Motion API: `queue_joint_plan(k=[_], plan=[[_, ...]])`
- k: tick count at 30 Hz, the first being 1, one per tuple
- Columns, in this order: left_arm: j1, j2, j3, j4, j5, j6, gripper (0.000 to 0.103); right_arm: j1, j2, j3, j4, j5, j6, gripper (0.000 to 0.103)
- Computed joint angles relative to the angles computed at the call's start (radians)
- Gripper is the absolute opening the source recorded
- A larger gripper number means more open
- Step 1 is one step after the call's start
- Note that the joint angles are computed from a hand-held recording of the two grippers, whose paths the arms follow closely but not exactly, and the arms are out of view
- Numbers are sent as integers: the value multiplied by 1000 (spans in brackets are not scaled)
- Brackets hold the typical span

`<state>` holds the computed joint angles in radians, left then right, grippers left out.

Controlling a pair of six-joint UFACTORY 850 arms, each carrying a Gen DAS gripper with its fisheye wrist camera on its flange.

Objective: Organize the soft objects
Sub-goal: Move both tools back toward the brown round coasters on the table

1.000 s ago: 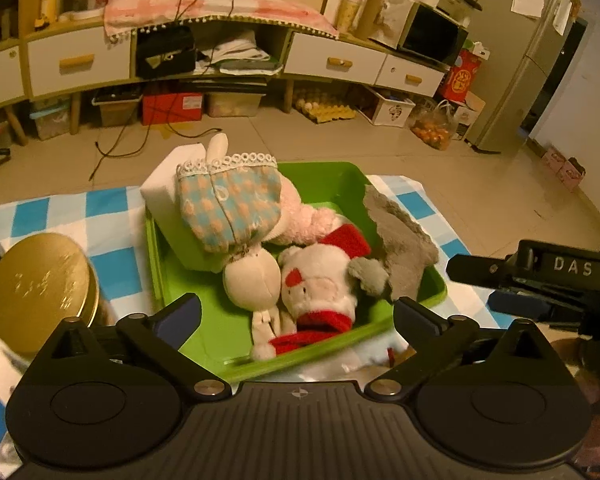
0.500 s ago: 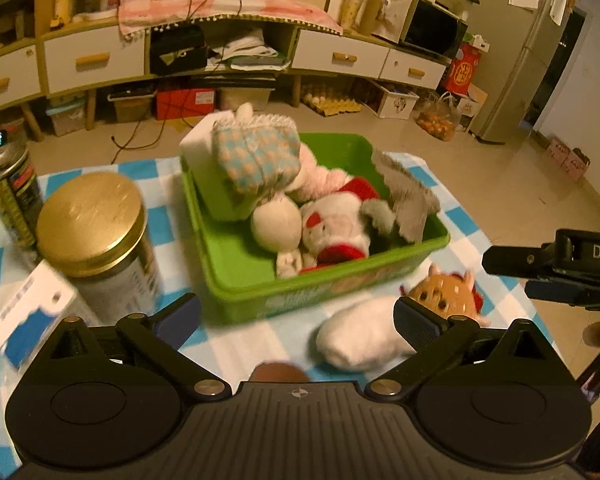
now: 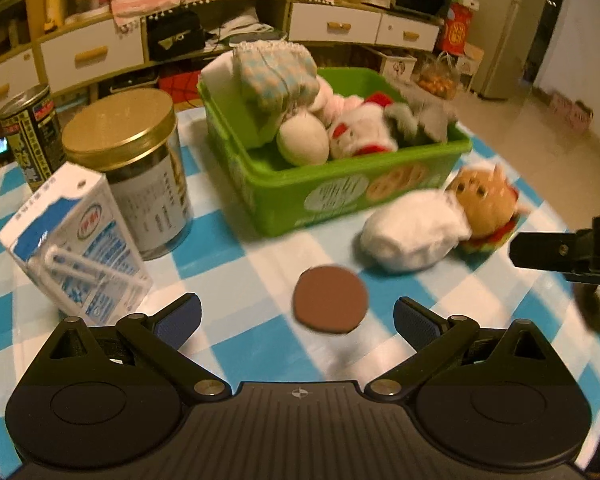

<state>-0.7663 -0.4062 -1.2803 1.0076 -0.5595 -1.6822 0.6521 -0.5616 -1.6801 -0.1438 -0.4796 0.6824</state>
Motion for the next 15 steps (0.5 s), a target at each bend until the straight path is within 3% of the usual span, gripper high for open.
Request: queue_joint_plan(k=[5, 8, 15], plan=[[-6, 7, 59, 118, 28, -129, 98, 40, 32, 96, -224, 24, 250, 69], [-7, 8, 86, 191, 47, -214, 98, 74, 49, 155, -441, 30, 436, 69], [-15, -14, 108, 320, 35, -350, 98, 130, 66, 262, -803, 44, 741, 69]])
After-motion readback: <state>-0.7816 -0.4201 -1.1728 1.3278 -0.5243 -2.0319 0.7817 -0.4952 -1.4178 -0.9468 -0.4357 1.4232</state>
